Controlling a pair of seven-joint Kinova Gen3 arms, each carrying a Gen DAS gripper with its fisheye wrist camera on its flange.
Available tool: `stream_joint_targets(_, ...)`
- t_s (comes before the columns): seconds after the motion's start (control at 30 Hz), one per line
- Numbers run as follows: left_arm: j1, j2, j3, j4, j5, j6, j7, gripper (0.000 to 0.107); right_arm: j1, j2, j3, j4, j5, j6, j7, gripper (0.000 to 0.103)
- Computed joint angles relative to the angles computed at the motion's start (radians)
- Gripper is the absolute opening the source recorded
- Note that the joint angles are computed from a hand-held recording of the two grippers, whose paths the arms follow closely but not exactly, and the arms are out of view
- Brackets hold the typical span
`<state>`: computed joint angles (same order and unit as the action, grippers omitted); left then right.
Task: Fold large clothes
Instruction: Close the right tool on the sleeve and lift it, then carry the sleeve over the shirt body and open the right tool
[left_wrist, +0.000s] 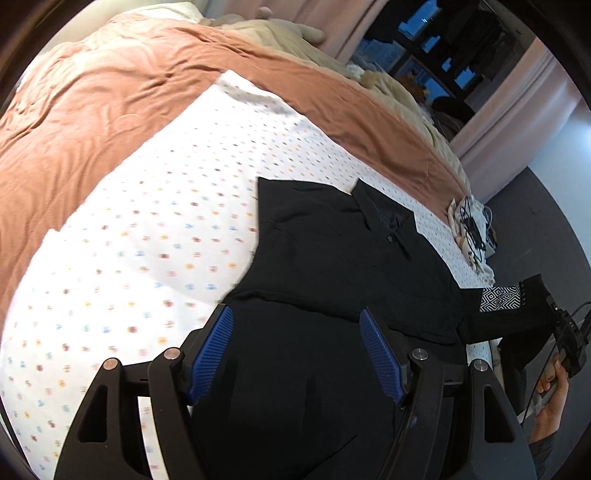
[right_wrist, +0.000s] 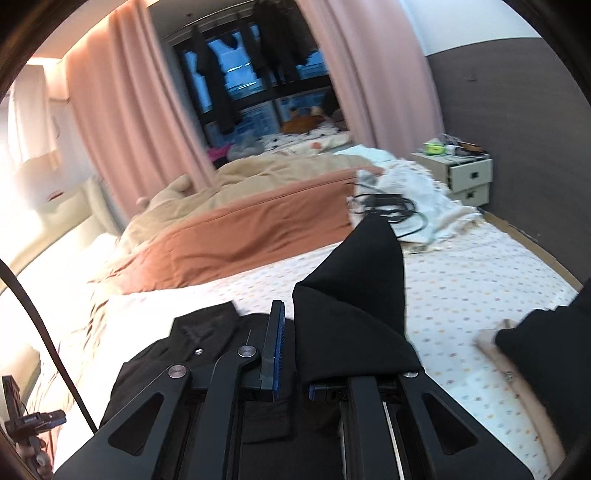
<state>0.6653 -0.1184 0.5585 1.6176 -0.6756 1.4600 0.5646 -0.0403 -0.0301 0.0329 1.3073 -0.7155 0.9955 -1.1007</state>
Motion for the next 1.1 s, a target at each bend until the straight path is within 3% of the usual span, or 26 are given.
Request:
stream_joint_targets(0.23, -0.036, -0.106, 0.063, 0.087, 0.035, 0.026, 0.086, 0.072, 0.006, 0.070, -0.027, -0.106, -0.003, 0.099, 0.011, 0.006)
stream_joint_targets(0.37, -0.080, -0.162, 0.078, 0.146, 0.074, -0.017, 0.107, 0.072, -0.043, 0.122, -0.085, -0.174, 0.075, 0.101, -0.071, 0.006)
stream_joint_targets(0.67, -0.176, -0.289, 0.126, 0.231, 0.167, -0.057, 0.118, 0.072, -0.175, 0.224, -0.162, -0.178, 0.257, 0.112, -0.214, 0.006)
stream_joint_targets(0.87, -0.236, -0.353, 0.151, 0.257, 0.236, -0.059, 0.088, 0.072, -0.254, 0.344, -0.157, -0.289, 0.421, 0.258, -0.350, 0.008)
stream_joint_targets(0.9, -0.249, -0.361, 0.156, 0.259, 0.245, -0.063, 0.084, 0.072, -0.246, 0.360, -0.158, -0.309, 0.419, 0.285, -0.352, 0.015)
stream_joint_targets(0.97, -0.273, -0.378, 0.162, 0.267, 0.262, -0.074, 0.072, 0.072, -0.207, 0.380, -0.169, -0.334, 0.379, 0.329, -0.339, 0.045)
stream_joint_targets(1.0, -0.287, -0.386, 0.165, 0.271, 0.269, -0.087, 0.068, 0.072, -0.184, 0.386, -0.175, -0.342, 0.353, 0.348, -0.325, 0.071)
stream_joint_targets(1.03, -0.300, -0.391, 0.168, 0.275, 0.275, -0.102, 0.062, 0.072, -0.161, 0.386, -0.180, -0.346, 0.331, 0.368, -0.310, 0.078)
stream_joint_targets(1.1, -0.330, -0.395, 0.178, 0.274, 0.285, -0.129, 0.046, 0.072, -0.143, 0.379, -0.172, -0.350, 0.320, 0.404, -0.288, 0.078)
